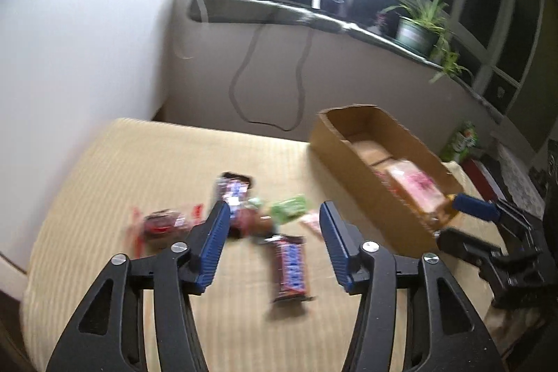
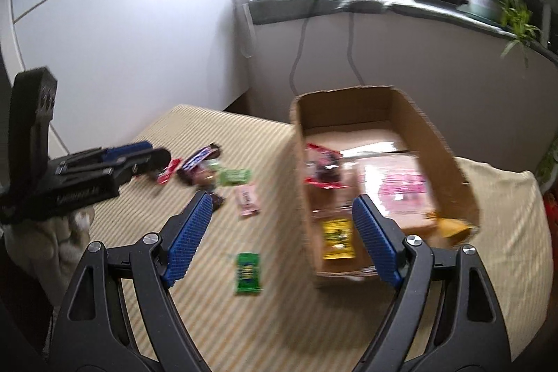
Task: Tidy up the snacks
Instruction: 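Withdraw both grippers from the box back toward the remaining snacks, then grasp the red-wrapped round cake with the left gripper while the right gripper grasps the Snickers bar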
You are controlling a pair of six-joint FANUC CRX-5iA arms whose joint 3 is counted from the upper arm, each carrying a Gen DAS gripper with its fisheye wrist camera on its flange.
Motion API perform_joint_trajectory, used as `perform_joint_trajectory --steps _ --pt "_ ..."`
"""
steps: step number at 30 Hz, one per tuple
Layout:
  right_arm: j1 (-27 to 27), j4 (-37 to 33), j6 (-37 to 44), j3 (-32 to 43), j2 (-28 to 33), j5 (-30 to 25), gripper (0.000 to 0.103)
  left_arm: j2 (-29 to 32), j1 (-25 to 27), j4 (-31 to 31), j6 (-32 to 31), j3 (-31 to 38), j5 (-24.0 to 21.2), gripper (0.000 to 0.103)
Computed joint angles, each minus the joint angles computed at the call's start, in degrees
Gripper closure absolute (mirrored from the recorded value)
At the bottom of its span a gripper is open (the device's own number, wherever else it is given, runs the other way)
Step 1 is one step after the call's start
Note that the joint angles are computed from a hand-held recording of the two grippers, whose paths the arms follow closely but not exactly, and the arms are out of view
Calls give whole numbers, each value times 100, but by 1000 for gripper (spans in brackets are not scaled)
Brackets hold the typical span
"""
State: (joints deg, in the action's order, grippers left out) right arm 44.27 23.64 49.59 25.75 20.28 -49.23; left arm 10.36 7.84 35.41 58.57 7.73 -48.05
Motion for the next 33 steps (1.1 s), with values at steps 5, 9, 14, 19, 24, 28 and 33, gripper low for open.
perform_joint_trajectory --steps 5,9,14,19,24,28,33 --pt "148 -356 392 502 363 -232 18 0 246 -193 273 -75 -15 44" --pt "216 -655 615 999 723 -510 16 74 348 -342 437 -39 -61 44" --pt "206 -1108 813 1738 1218 -944 13 270 373 -498 579 116 -164 44" --pt "197 -1205 926 2514 1805 -1477 13 499 389 -605 747 352 -265 44" --pt "102 -1474 925 3218 2246 -1842 13 725 357 -757 908 610 -349 43" --pt "101 -1542 1030 3790 2603 -2174 13 766 352 -760 877 624 -345 43" --pt "175 -1395 1207 4295 2955 -2517 13 698 361 -791 829 517 -281 43"
